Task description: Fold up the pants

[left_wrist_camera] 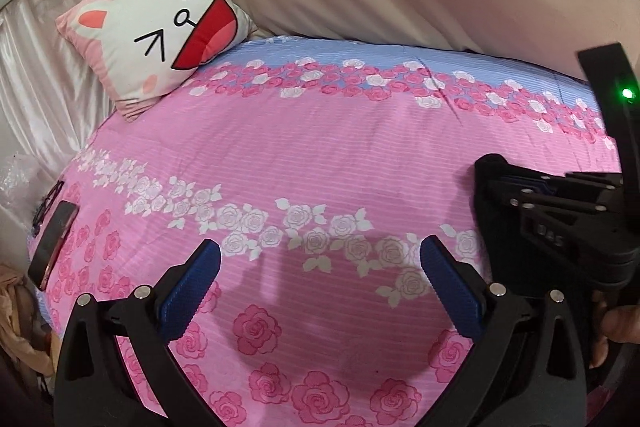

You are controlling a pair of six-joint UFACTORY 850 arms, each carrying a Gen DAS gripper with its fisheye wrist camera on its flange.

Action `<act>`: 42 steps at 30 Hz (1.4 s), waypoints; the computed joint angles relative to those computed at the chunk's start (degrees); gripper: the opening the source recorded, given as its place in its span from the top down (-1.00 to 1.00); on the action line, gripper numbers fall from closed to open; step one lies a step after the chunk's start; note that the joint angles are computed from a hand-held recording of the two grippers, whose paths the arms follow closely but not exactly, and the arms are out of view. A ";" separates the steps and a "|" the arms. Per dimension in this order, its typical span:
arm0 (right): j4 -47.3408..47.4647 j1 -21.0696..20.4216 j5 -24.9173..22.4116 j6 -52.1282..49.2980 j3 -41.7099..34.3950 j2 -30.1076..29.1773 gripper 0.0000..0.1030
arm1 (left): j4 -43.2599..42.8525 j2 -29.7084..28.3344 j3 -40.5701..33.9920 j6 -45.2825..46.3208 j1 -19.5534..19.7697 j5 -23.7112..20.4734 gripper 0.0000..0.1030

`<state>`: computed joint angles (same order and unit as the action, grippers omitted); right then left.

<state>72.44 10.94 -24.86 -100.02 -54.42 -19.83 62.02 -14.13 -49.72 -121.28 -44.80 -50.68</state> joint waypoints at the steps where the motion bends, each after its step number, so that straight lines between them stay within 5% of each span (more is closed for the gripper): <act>1: 0.31 -0.06 -0.40 0.06 0.12 0.40 0.78 | 0.15 -0.01 -0.02 -0.09 -0.01 0.31 -0.90; 5: 4.99 -6.03 -9.88 -4.98 3.60 5.37 0.81 | -0.12 -0.55 -0.66 0.82 -0.28 -0.05 -0.90; 9: 1.30 -13.61 -12.42 -2.47 5.54 7.68 0.80 | -0.34 -1.56 -1.80 1.91 -0.23 0.64 -0.90; 13: 0.80 -19.25 -6.05 -1.72 5.80 6.33 0.82 | -0.02 -3.49 -4.54 3.74 -1.01 0.46 -0.90; 14: 0.67 -21.57 -5.46 -1.39 4.69 4.34 1.00 | 0.18 -4.05 -5.37 4.23 -1.33 0.38 -0.90; 17: -2.69 -27.28 -14.85 5.86 1.28 0.59 1.00 | -0.13 -5.77 -8.08 6.38 -2.21 -0.17 -0.90; 21: 3.12 -30.53 -13.11 -2.05 4.97 5.55 0.63 | -0.20 -7.13 -10.96 8.25 -3.58 -1.04 -0.90; 26: 0.39 -39.44 -20.27 -2.67 4.85 5.26 0.58 | 0.26 -6.82 -12.01 8.86 -5.16 1.76 -0.90; 28: -2.91 -42.88 -23.00 -4.47 5.77 5.70 0.36 | 1.15 -6.30 -11.76 8.62 -6.05 5.36 -0.90; 30: -3.94 -45.12 -23.82 -7.64 8.24 7.17 -0.19 | 1.10 -7.10 -12.80 11.01 -7.34 7.20 -0.90; 38: -4.74 -45.71 -26.61 -10.72 11.24 6.93 -0.16 | 2.86 -12.41 -18.69 19.87 -11.93 11.21 -0.90; 42: -3.19 -42.94 -23.05 -10.59 10.75 4.90 0.13 | 1.33 -16.00 -22.11 25.22 -12.69 10.70 -0.90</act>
<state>69.25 -32.01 -47.91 -110.60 -43.67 -14.92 63.34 -30.14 -71.83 -96.07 -57.49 -39.98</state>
